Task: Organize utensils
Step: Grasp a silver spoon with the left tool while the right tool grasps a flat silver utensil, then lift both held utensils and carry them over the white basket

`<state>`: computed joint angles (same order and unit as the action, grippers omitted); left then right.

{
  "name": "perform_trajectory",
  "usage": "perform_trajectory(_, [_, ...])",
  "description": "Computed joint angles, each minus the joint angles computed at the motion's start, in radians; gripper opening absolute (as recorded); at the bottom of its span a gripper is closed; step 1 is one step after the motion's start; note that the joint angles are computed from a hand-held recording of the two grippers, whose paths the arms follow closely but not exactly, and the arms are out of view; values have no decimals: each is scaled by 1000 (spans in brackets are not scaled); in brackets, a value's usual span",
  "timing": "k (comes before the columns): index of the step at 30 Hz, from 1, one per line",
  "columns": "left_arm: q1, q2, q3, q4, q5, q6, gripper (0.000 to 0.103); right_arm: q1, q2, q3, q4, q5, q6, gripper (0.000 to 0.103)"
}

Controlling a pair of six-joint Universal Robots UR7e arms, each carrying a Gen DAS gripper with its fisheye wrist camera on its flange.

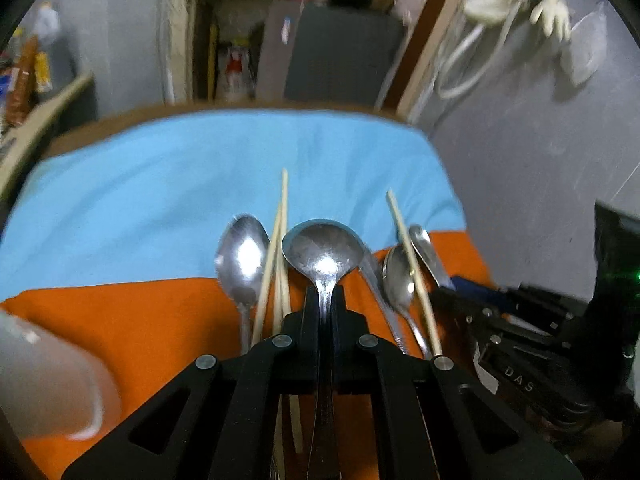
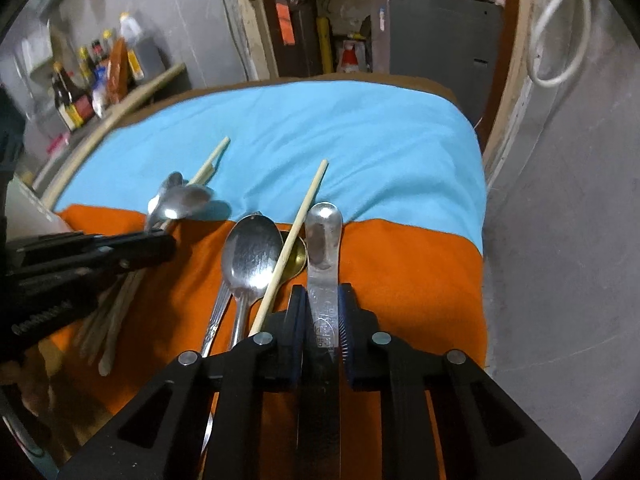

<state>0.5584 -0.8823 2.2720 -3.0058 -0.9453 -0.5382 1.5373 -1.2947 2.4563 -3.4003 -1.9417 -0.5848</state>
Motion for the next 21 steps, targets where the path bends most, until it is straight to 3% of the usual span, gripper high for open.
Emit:
perform_trajectory(7, [-138,-22,164,-286,133,-63,3,-58,-53,169,-293,213,-76,14])
perform_trajectory(14, [-203,-32,219,-405,190,-58,3,-62,-15,253,-545,322,-104,13])
perform_trajectory(21, [-240,-104,268,-478,228,-28,3,21,26,257,-680,360,-44,13])
